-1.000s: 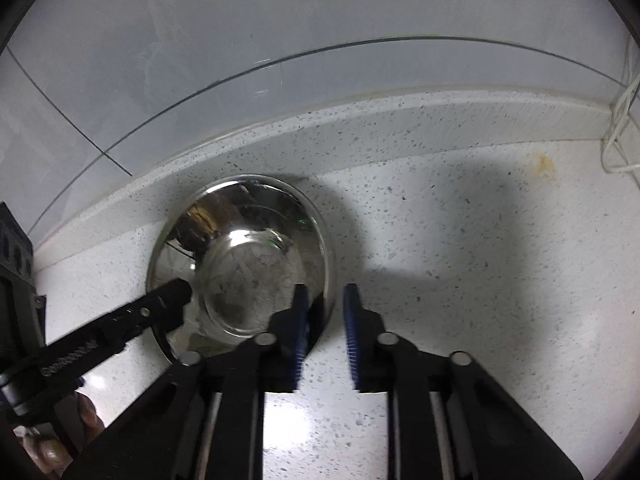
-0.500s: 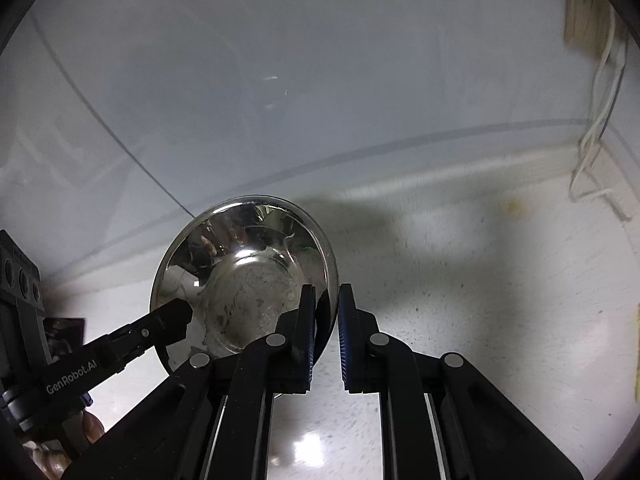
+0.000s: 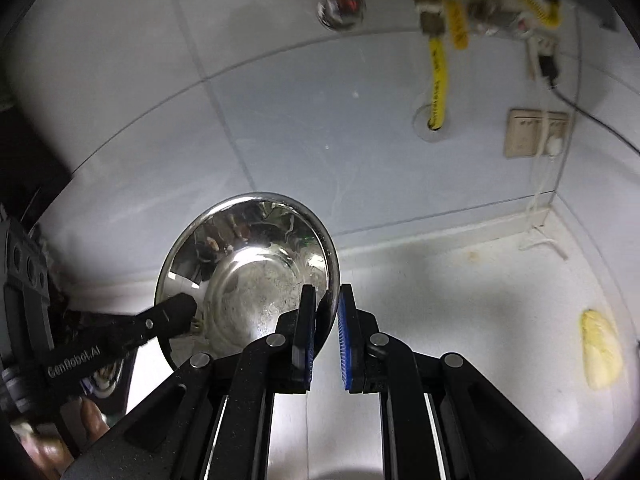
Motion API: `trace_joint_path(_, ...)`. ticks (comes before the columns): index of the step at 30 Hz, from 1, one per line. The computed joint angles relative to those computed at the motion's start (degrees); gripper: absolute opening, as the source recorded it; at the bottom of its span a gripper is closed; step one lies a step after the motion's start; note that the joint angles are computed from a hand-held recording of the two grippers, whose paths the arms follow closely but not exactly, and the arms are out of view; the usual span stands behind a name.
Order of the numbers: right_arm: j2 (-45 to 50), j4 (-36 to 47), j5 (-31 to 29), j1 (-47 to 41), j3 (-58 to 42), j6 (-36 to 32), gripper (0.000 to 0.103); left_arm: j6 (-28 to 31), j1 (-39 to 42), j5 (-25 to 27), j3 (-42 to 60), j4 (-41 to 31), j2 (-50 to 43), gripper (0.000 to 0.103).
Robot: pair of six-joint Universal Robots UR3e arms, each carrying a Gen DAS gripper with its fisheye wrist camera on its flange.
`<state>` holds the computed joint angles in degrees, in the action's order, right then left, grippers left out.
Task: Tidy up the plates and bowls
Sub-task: 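Lift the small bowl with both grippers and lower it into the medium bowl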
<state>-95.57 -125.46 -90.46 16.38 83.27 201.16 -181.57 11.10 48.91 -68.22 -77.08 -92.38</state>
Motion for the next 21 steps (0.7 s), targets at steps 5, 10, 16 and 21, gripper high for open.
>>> trace_joint_path(5, -16.64, 3.96, -3.85, 5.51, 15.37, 3.06, 0.011, 11.45, 4.46, -3.51, -16.57, -12.83, 18.63, 0.008)
trace_joint_path(10, -30.57, 7.51, -7.08, 13.5, 31.96, 10.37, 0.012, 22.75, 8.73, -2.41, -34.29, -26.05, 36.32, 0.008)
trace_joint_path(16, -42.4, 9.36, -0.47, 11.73, 48.41, 13.35, 0.012, 20.52, 4.76, 3.57, -50.14, -21.56, 42.85, 0.008)
trace_joint_path(21, -44.6, 7.01, 0.65, 14.03, 55.44, 16.68, 0.012, 16.08, 0.66, 7.38, -56.88, -12.97, 42.88, 0.008)
